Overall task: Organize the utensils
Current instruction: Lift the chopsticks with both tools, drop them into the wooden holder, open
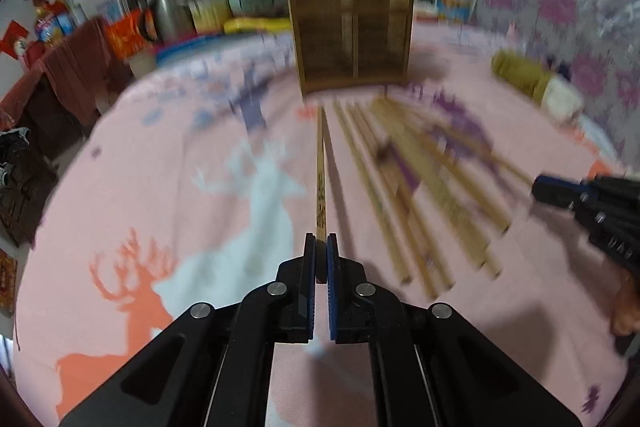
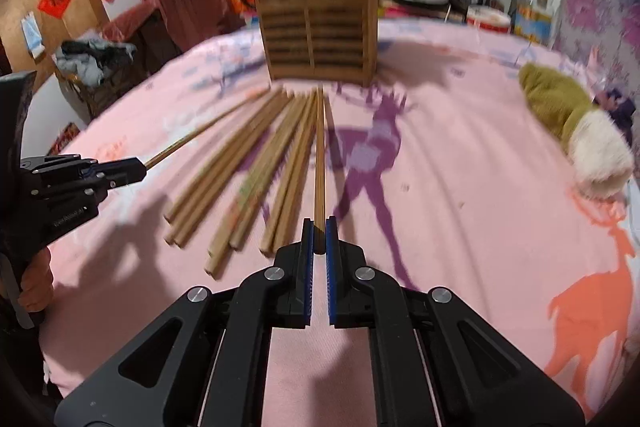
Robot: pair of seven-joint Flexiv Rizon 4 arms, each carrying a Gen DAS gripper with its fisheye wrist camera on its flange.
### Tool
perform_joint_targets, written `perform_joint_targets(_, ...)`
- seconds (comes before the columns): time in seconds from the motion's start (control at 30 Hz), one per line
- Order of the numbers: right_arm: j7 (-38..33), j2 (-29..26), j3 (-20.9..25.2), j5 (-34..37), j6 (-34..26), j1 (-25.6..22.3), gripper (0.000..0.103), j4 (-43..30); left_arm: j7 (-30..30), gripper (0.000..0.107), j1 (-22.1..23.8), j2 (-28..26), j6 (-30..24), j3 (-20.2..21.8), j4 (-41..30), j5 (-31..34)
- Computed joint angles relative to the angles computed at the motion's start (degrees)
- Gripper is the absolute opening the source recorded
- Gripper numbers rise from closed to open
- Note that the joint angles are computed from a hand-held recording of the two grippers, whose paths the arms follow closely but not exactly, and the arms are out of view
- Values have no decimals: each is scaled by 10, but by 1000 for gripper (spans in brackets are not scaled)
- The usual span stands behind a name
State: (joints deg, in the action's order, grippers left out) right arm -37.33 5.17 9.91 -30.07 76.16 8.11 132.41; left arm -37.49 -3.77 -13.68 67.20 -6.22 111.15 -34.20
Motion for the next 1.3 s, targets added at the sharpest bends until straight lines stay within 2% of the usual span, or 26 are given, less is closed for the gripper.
perform_joint_targets(0.1,44,9,-1,-64,23,-23,7,-5,9,5,-3,10,6,-5,-19,-7)
perform_joint_targets(0.17,49,11,-4,-83,23,-30,7,-23,2,5,-8,9,9,-6,-45,-1)
perform_joint_targets(0.53,31,-20,-27,-106,4,-35,7,-149,-73,5,-10,-35,-134,-12,-243,22)
perform_joint_targets(0.63,27,-35,-36,-114,1,-34,7,-187,-89,5,-11,-45,-148,-11,-280,31)
perform_joint_targets(0.8,44,-66,-55,-135,1,-31,7,-248,-144,5,-23,-92,-164,-7,-380,78)
perform_joint_targets(0.9,116,-83,-79,-211,22,-33,7,-283,-173,5,-30,-125,-183,-4,-441,109)
perform_joint_targets(1.03,280,-110,-119,-402,28,-36,7,-335,-202,5,-32,-165,-219,-2,-504,134)
perform_joint_targets(1.13,336,-140,-128,-458,29,-40,7,-364,-224,5,-36,-201,-248,1,-548,152)
perform_joint_targets(1.17,336,-149,-128,-457,29,-40,7,-368,-228,5,-35,-213,-259,-1,-559,154)
perform_joint_targets(1.23,261,-176,-115,-383,19,-37,7,-371,-229,6,-31,-224,-270,-5,-559,151)
perform_joint_targets(1.3,223,-183,-115,-341,9,-27,10,-359,-232,18,-29,-228,-265,-7,-549,150)
